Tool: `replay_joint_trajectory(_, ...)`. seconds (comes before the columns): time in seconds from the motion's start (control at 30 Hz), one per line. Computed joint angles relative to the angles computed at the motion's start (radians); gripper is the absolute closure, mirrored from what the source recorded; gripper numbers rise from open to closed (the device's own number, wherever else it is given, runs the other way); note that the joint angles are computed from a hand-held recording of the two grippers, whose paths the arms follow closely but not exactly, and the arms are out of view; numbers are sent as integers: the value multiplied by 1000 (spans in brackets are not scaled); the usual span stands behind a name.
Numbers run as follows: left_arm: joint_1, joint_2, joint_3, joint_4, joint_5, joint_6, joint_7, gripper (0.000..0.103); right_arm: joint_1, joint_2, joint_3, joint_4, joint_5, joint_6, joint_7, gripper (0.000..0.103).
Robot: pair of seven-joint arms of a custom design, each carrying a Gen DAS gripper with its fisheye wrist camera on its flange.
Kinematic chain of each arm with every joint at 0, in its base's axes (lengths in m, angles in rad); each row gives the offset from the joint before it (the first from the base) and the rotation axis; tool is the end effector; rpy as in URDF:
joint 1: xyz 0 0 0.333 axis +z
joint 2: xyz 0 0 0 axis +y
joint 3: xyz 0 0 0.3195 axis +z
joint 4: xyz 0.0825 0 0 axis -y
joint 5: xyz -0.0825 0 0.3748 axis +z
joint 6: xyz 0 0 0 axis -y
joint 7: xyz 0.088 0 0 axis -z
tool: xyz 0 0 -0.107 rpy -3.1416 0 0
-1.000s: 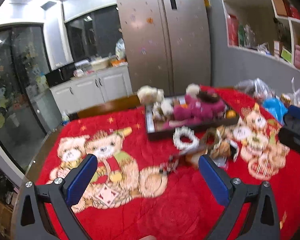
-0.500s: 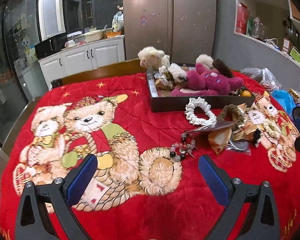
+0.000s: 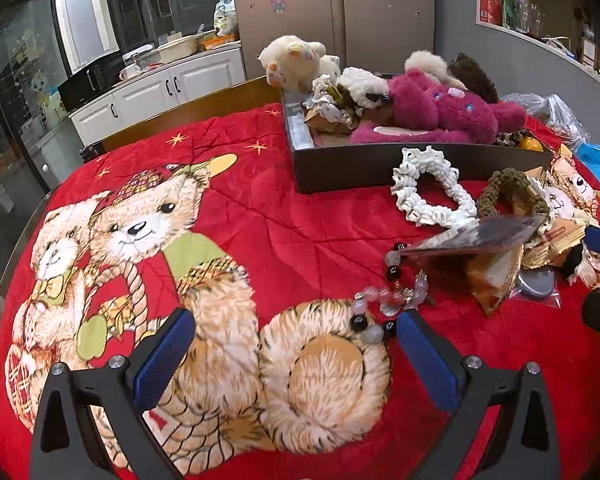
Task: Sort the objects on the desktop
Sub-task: 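Withdraw both open tools from the box back over the blanket, then grasp the beaded keychain with left tool while right tool grasps a paper-wrapped snack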
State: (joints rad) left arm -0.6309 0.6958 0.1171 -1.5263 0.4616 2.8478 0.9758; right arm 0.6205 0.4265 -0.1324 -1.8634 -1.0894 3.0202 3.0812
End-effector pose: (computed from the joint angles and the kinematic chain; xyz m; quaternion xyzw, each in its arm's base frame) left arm 0.6283 -0.4044 0.3249 -0.5313 0.7772 -0.2513 0.2249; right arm 0.5420 0.3724 0.3524 -0.6665 0.6318 -0.1943 0.3447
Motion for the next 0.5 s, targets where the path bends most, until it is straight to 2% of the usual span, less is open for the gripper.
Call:
replay_joint_trajectory(0.1, -4, 22, 9, 30, 2, 3, -6, 0, -8, 23, 0, 23, 15, 29, -12, 9)
replay_joint_trajectory(0.13, 4, 28, 0, 36, -8, 7, -1, 0, -10, 29, 7, 31, 35, 13, -34, 9)
replay_joint_trajectory(0.27, 81, 39, -89, 46, -108, 16, 77, 0, -6, 54, 8, 60, 78, -37, -81, 12)
replay_joint_trajectory(0.33, 139, 44, -156, 41, -184, 27, 144, 0, -17, 68, 17, 73, 114, -54, -117, 19)
replay_joint_trajectory(0.4, 128, 42, -143, 36, -211, 33, 159, 0, -27, 77, 24, 80, 154, -67, -146, 32)
replay_joint_trajectory(0.5, 109, 43, -123, 37, -240, 35, 178, 0, -36, 81, 22, 67, 198, -48, -161, 43)
